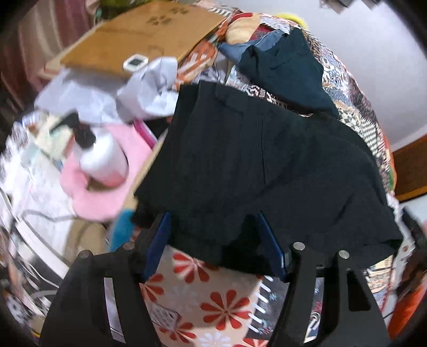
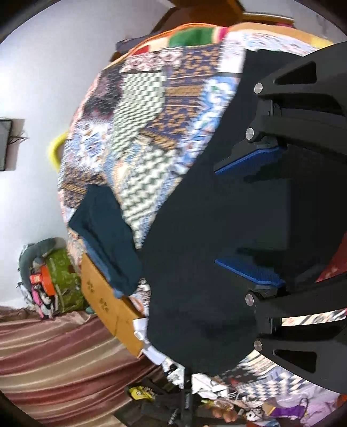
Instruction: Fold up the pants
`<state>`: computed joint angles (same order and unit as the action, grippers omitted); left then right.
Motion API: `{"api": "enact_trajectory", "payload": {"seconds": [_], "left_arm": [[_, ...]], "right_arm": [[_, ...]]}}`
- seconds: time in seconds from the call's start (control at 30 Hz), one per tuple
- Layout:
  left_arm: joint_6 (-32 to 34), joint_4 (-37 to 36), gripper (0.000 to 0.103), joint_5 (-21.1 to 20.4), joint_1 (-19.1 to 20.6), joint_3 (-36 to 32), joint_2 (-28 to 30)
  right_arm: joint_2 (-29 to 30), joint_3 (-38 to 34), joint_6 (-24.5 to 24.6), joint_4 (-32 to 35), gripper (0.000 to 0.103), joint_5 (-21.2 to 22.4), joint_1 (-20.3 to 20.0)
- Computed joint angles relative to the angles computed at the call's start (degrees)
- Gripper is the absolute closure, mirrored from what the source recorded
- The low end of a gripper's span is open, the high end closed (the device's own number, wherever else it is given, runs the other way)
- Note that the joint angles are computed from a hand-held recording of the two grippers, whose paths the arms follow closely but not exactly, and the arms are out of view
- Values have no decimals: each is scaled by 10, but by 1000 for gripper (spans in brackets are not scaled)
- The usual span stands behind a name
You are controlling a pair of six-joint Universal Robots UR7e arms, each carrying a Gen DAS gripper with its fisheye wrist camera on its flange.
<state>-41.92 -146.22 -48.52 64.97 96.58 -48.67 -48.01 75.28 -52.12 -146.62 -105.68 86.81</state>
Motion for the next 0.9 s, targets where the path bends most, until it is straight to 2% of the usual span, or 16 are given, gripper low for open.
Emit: {"api": "enact_trajectory", "payload": {"seconds": [0.1,0.2,0.27,0.37,0.4,0.43,0.47,0.5,0.57,0.6,0.63,0.73,0.8,0.9], "left_arm": [[-2,-68,37,-68,12,22,-7],[-20,-101,37,-114,25,27,-4],[-28,-118,37,-128,30,26,1],[-29,-121,37,-127,31,12,14],[-28,-117,38,-120,30,5,20],[-28,-110,48,-98,25,-4,28],[-30,-89,65,-75,20,-15,33],[-33,-58,70,-40,12,-28,40],[-19,-34,90,29,-11,-38,49],[-7,-23,91,72,-26,-40,52],[6,-30,92,95,-36,-35,52],[30,-61,94,149,-61,-8,36],[39,-68,94,155,-68,11,18],[38,-62,94,140,-63,24,7]], "right_arm": [[-5,20,-8,-12,43,-16,-9],[-16,46,-9,-42,41,1,-17],[-17,48,-3,-44,41,5,-18],[-19,54,-3,-51,41,12,-21],[-20,56,-5,-55,41,14,-21],[-20,57,-6,-56,41,17,-22],[-22,60,-5,-56,41,19,-23],[-22,59,-2,-54,41,21,-24],[-22,57,6,-48,39,25,-27],[-22,55,10,-45,38,28,-28],[-23,53,15,-39,38,31,-29],[-22,49,21,-29,37,33,-31],[-22,48,24,-25,36,34,-30],[-23,48,24,-25,36,34,-30]]}}
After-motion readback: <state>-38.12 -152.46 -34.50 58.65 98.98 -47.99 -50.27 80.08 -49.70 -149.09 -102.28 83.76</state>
